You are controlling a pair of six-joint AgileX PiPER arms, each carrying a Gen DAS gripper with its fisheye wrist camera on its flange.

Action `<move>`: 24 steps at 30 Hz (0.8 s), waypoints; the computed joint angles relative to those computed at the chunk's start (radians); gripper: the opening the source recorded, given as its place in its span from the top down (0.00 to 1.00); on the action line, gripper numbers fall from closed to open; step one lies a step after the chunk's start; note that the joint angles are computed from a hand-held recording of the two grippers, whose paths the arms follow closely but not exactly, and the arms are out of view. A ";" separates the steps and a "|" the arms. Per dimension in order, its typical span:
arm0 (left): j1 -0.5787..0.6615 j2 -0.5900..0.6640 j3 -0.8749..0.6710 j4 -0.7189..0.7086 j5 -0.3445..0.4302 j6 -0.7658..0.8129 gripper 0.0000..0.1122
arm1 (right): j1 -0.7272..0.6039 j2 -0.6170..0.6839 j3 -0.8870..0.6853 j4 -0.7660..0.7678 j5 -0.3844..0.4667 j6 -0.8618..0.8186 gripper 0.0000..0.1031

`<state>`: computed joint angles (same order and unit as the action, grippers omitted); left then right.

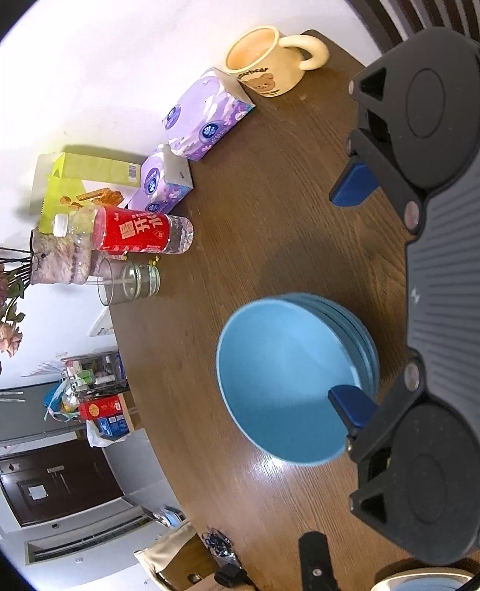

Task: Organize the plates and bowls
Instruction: 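Move both tools down to the rim of the light-blue bowl stack, then close both tools on the rim of the bowl stack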

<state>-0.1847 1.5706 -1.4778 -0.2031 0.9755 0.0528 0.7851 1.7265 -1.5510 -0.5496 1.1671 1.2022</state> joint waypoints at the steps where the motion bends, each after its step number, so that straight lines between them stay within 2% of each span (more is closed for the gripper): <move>1: -0.005 0.003 0.000 0.004 -0.003 -0.015 0.08 | -0.020 -0.002 0.004 0.014 -0.015 -0.022 0.00; 7: -0.036 0.064 -0.046 0.002 0.026 -0.107 0.08 | -0.108 0.016 0.005 0.095 -0.093 -0.131 0.00; 14: -0.111 0.137 -0.112 0.057 0.018 -0.212 0.08 | -0.195 0.057 -0.007 0.177 -0.157 -0.267 0.00; 20: -0.155 0.230 -0.179 0.107 0.046 -0.325 0.08 | -0.258 0.104 -0.011 0.256 -0.214 -0.381 0.00; 24: -0.172 0.273 -0.197 0.138 0.051 -0.393 0.08 | -0.296 0.133 -0.018 0.316 -0.250 -0.467 0.05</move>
<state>-0.3564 1.8440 -1.6752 -0.0650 1.0267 -0.3403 0.4895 1.8596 -1.5692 -0.2339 0.9173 0.7351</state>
